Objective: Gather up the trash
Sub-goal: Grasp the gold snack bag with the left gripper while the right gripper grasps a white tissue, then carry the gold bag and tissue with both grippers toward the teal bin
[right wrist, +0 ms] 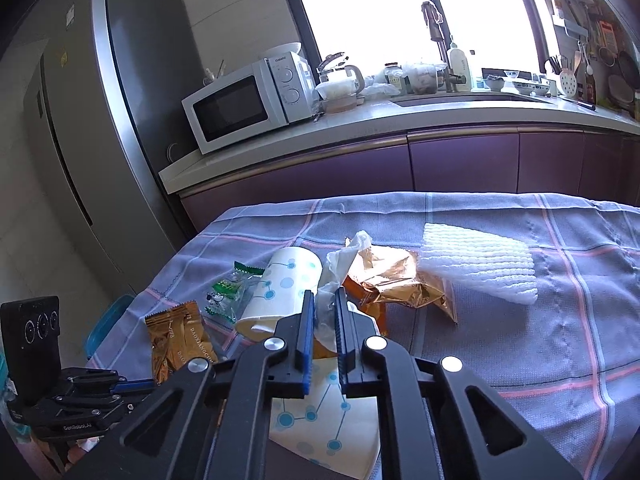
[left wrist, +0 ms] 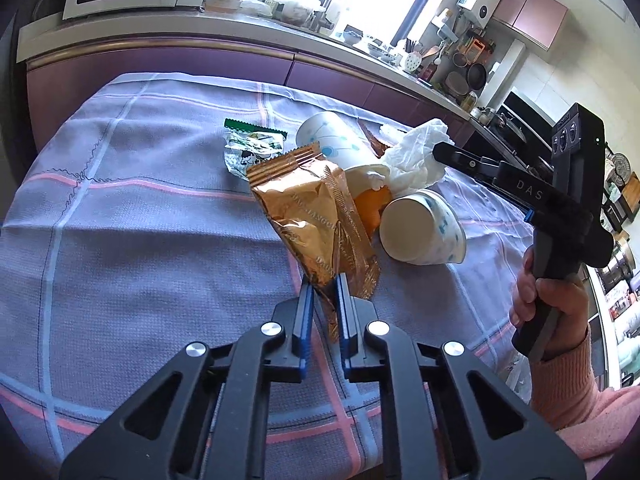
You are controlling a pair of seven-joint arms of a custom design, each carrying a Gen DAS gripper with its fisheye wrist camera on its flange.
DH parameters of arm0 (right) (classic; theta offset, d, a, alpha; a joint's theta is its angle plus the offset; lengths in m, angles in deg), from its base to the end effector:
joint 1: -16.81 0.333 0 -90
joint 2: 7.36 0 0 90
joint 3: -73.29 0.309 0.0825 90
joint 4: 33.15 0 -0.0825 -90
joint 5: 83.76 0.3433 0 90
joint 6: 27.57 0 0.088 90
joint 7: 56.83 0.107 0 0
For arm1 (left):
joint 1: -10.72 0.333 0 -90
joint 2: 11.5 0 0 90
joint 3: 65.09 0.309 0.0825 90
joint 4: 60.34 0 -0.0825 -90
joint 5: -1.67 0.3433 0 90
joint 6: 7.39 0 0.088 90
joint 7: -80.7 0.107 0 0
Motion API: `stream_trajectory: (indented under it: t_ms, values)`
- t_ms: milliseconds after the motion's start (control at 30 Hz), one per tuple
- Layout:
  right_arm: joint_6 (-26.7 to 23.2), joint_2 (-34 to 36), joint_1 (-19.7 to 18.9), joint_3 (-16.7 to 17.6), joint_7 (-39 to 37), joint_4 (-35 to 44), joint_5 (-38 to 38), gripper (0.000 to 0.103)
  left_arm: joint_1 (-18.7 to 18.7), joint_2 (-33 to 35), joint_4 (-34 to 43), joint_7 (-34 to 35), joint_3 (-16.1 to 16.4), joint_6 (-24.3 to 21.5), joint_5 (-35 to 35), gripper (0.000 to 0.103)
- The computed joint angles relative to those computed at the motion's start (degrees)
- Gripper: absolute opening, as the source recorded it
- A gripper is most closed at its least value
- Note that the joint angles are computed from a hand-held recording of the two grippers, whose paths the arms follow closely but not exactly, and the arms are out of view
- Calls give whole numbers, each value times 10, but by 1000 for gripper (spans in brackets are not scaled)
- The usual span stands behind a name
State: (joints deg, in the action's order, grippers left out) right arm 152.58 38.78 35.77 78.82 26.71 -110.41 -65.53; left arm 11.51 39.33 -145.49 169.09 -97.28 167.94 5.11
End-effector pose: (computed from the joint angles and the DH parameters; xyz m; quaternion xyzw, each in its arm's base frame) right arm 0.7007 0.2611 0.3784 -0.6676 0.5718 -0.1946 0.4354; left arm 0.6767 -0.2740 0.3121 -0.5690 0.7101 -0.4110 0.0551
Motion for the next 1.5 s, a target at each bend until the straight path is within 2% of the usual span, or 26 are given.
stream_trajectory:
  t_ms: [233,433,667,800,1000,1333,1500]
  values:
    - [28,-19,2,5,-9,-20,-1,8,21,-23,-40,-10,-6,32,10,10]
    - [55,-35,-6,27,-24,-37,-2,8,41,-45,-81,-34,-11,63,34,10]
    - [81,-45,-48,103,-65,-50,-18,8,55,-79,-133,-83,-4,104,72,10]
    - [76,-35,-80,163,-94,-41,-31,8,65,-94,-155,-112,1,122,98,10]
    - [38,0,-103,233,-144,3,-30,8,74,-123,-189,-162,22,147,131,10]
    - [-53,58,-63,243,-215,118,14,8,67,-178,-253,-250,78,188,179,10]
    - [-115,95,-30,229,-234,203,33,8,57,-201,-280,-291,114,209,198,10]
